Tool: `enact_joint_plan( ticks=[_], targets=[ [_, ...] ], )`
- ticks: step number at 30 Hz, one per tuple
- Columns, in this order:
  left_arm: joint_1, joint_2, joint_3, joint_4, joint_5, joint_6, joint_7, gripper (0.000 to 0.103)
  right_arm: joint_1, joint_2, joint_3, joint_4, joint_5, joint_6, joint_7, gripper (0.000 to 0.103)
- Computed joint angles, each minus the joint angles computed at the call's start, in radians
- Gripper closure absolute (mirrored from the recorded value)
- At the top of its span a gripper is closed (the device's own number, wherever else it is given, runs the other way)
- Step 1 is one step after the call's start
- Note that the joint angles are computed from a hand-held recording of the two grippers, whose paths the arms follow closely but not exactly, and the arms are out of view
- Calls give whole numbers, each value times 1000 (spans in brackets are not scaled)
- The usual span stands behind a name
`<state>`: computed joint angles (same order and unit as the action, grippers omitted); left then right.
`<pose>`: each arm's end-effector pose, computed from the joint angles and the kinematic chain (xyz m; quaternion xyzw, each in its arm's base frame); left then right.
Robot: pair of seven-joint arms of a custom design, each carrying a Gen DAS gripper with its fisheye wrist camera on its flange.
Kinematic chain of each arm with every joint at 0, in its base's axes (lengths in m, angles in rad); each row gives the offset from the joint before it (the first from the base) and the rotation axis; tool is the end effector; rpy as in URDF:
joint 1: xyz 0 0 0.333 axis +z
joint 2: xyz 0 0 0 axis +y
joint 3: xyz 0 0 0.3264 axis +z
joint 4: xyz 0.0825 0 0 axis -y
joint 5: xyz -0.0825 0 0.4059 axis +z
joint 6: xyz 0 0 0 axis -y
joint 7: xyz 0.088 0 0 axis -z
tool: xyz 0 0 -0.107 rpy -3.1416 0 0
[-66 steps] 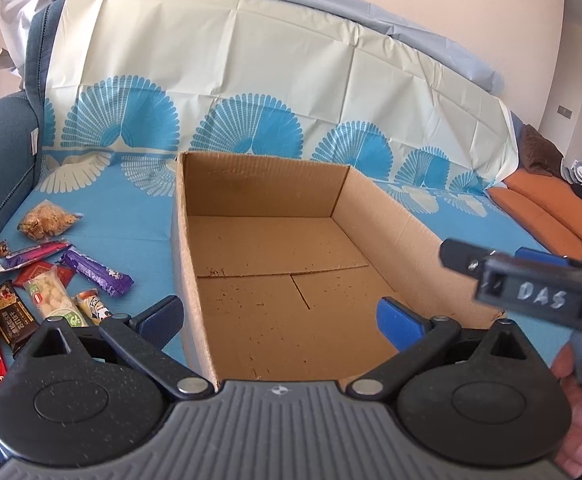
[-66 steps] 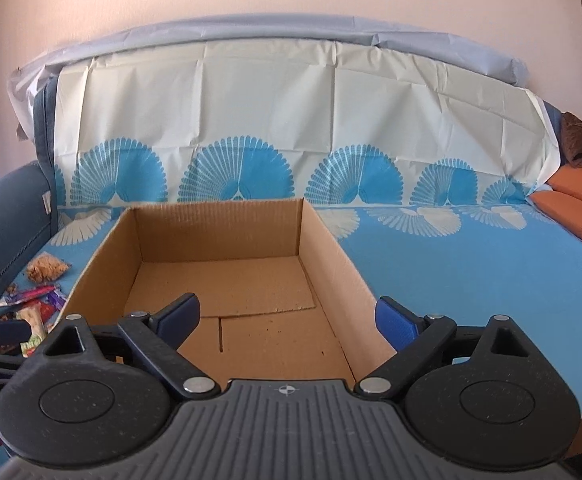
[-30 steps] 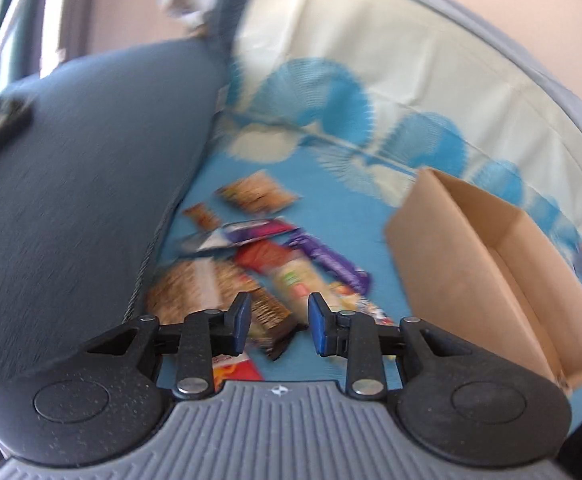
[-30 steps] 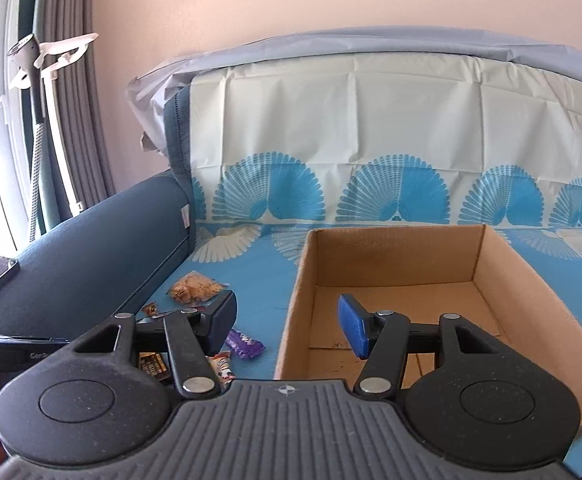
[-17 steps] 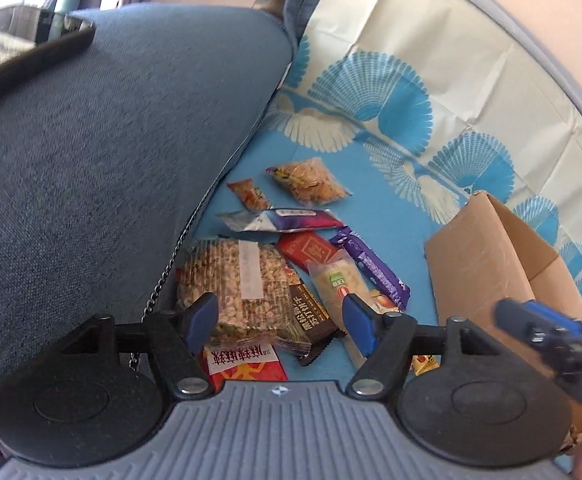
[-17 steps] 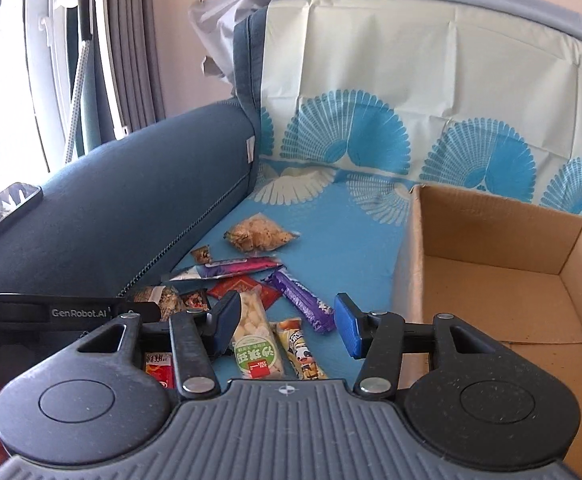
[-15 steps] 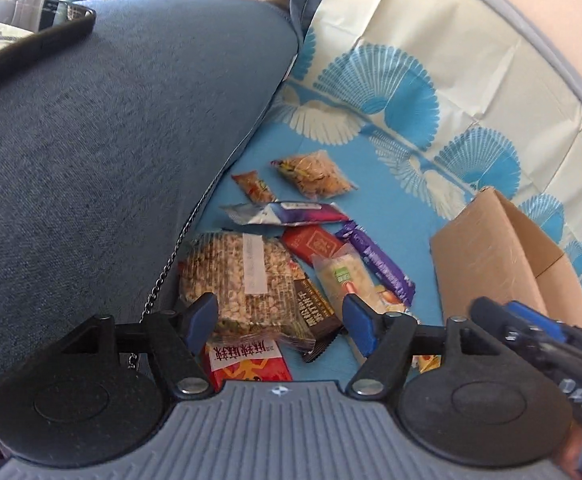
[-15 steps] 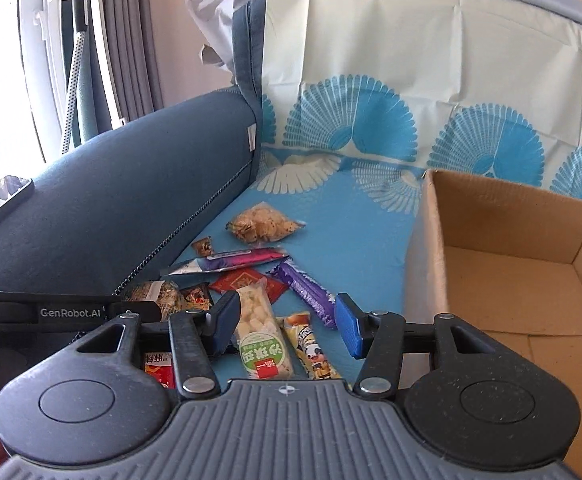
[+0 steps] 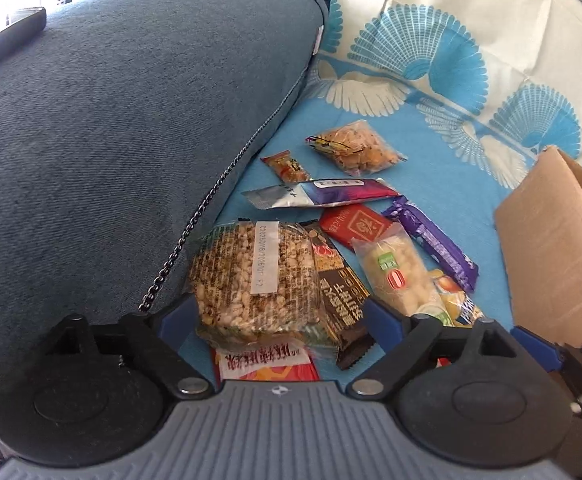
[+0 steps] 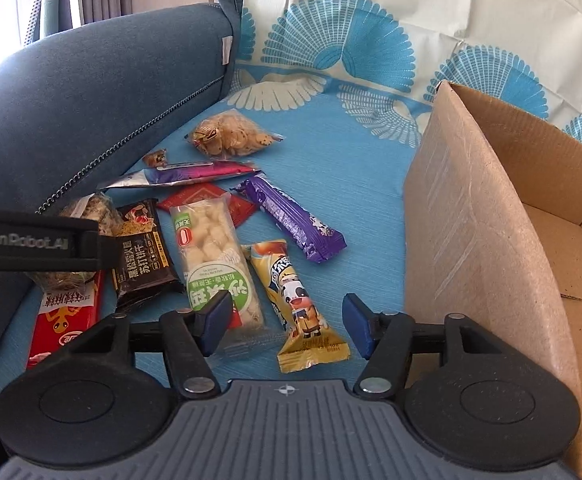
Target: Organize snacks
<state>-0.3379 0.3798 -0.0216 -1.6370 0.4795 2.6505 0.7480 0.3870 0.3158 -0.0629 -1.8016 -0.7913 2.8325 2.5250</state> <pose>0.6819 -0.2673 0.4682 -0.7005 0.6237 -0.2651 0.2236 0.6486 0.2609 0.4407 -0.6643 0.6286 -0.2904 0.2813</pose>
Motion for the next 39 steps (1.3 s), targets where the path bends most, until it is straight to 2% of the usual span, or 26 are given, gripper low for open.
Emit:
enact_joint_plan(
  ticks=[7,13,15,19,20,22,24,26,28,30,32,33,34,35,39],
  targets=[
    [-52,55,47,65,107,-38,-101,8,-23,-4,19,-16,59,29,-64,44],
    [-81,85,60,114,195,-121,-149,10,-29,-11,24,-38,113,72,-118,62],
    [-93,94,66,132,232,-163,-176,14,-21,-15,17,-47,105,84,-122,67],
    [-87,92,57,129,270,-181,-212,21,-11,-23,7,-59,84,90,-131,80],
    [-80,86,52,120,271,-170,-215,24,-11,-24,9,-61,83,86,-137,82],
    [-68,71,48,96,278,-137,-240,27,-25,-26,27,-66,114,82,-172,95],
    [-54,51,44,65,278,-91,-264,28,-30,-33,30,-77,129,95,-183,96],
    [-52,32,46,39,293,-64,-285,35,-24,-43,24,-87,127,105,-175,99],
    [-40,-4,52,-16,318,32,-335,35,-21,-56,22,-100,124,114,-168,101],
    [-30,-31,46,-48,327,66,-329,44,-18,-73,23,-117,119,120,-161,102],
    [2,-56,23,-86,286,129,-296,48,-21,-92,32,-135,122,124,-167,103],
    [21,-66,6,-102,245,152,-253,59,-23,-105,38,-148,125,127,-171,103],
    [43,-72,-19,-108,182,151,-187,77,-25,-116,43,-159,126,129,-178,103],
    [70,-79,-49,-119,100,157,-112,103,-27,-129,48,-172,126,132,-185,103],
    [158,-106,-152,-155,-182,169,188,103,-52,-182,90,-222,187,136,-268,103]
  ],
)
